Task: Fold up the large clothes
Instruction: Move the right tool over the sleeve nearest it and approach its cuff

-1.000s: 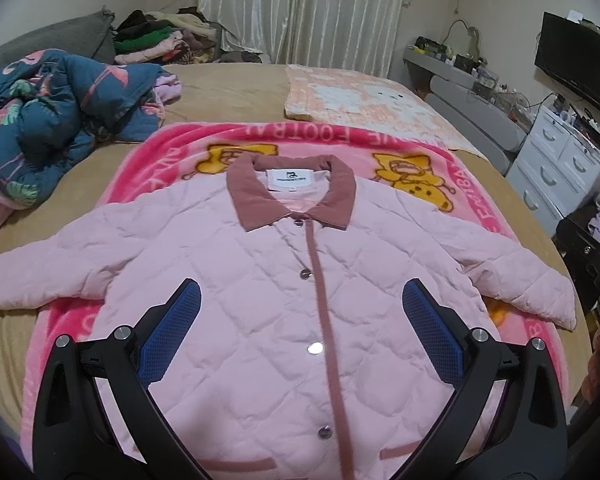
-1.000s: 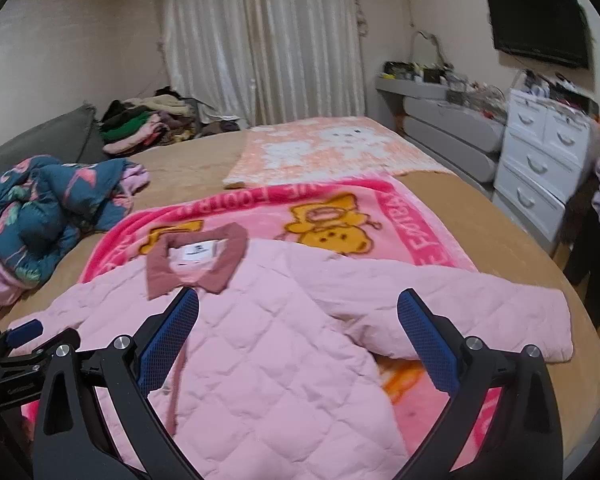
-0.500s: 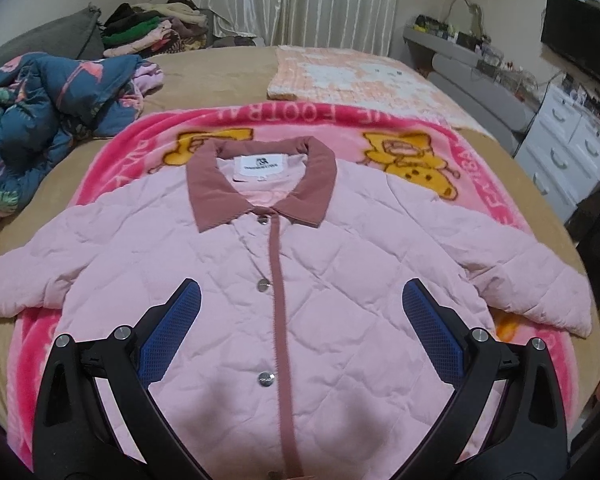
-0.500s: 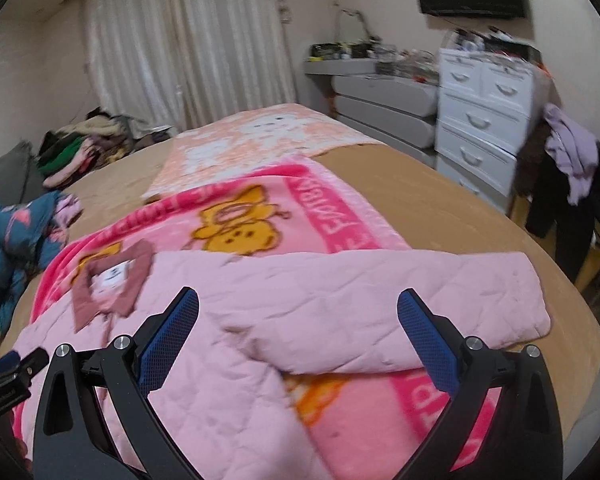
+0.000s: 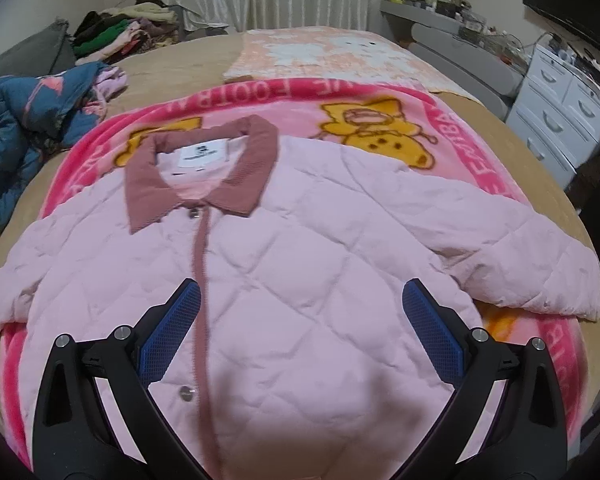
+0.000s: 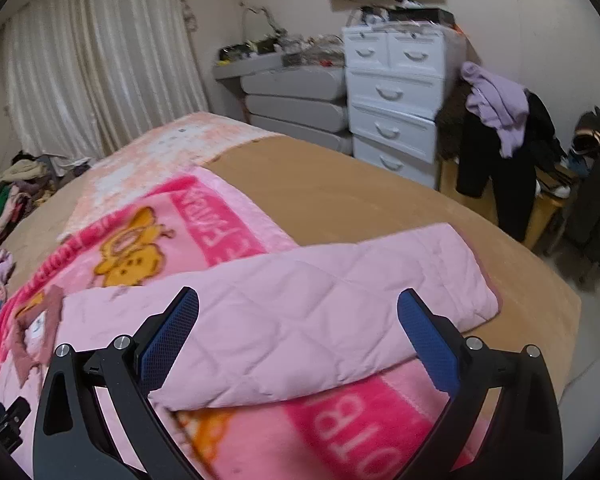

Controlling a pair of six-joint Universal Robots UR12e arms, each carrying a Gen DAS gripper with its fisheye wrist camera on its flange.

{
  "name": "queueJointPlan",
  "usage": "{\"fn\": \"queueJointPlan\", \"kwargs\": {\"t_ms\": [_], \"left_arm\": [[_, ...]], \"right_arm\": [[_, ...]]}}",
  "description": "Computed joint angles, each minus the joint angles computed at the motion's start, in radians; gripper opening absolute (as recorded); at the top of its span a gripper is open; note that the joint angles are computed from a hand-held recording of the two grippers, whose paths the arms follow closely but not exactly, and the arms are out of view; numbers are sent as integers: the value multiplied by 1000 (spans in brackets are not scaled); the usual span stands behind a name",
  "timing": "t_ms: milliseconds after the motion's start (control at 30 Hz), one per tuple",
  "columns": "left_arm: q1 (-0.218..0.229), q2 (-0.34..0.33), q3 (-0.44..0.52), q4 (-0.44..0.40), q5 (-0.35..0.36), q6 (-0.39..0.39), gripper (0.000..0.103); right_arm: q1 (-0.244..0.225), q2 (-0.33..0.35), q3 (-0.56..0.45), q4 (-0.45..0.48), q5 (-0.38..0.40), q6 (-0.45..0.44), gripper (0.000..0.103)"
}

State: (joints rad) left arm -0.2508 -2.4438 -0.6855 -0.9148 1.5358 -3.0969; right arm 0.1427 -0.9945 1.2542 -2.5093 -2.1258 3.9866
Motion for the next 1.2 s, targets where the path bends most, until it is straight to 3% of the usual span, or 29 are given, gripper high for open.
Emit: {"fn": "queueJointPlan", "kwargs": {"t_ms": [500, 633, 867, 1000, 1133, 1200], "left_arm": [[-33, -69, 115, -75, 67, 10, 95], [-35, -89, 142, -85, 89, -1, 95], [-32, -127, 197, -120, 83, 9, 95], [-23, -151, 241, -177, 42, 13, 95], [-17, -164, 270, -209, 22, 29, 95], [-13, -164, 277, -212, 15, 29, 95]], "right_arm": [[-76, -47, 132, 12, 138, 346, 99], [-83, -50, 145, 41, 138, 408, 99], [-111, -53, 180, 47, 209, 519, 99], [-133, -45, 208, -2, 286, 573, 99], [-136, -37, 223, -64, 251, 563, 99], [-143, -36, 244, -141, 251, 557, 99]]}}
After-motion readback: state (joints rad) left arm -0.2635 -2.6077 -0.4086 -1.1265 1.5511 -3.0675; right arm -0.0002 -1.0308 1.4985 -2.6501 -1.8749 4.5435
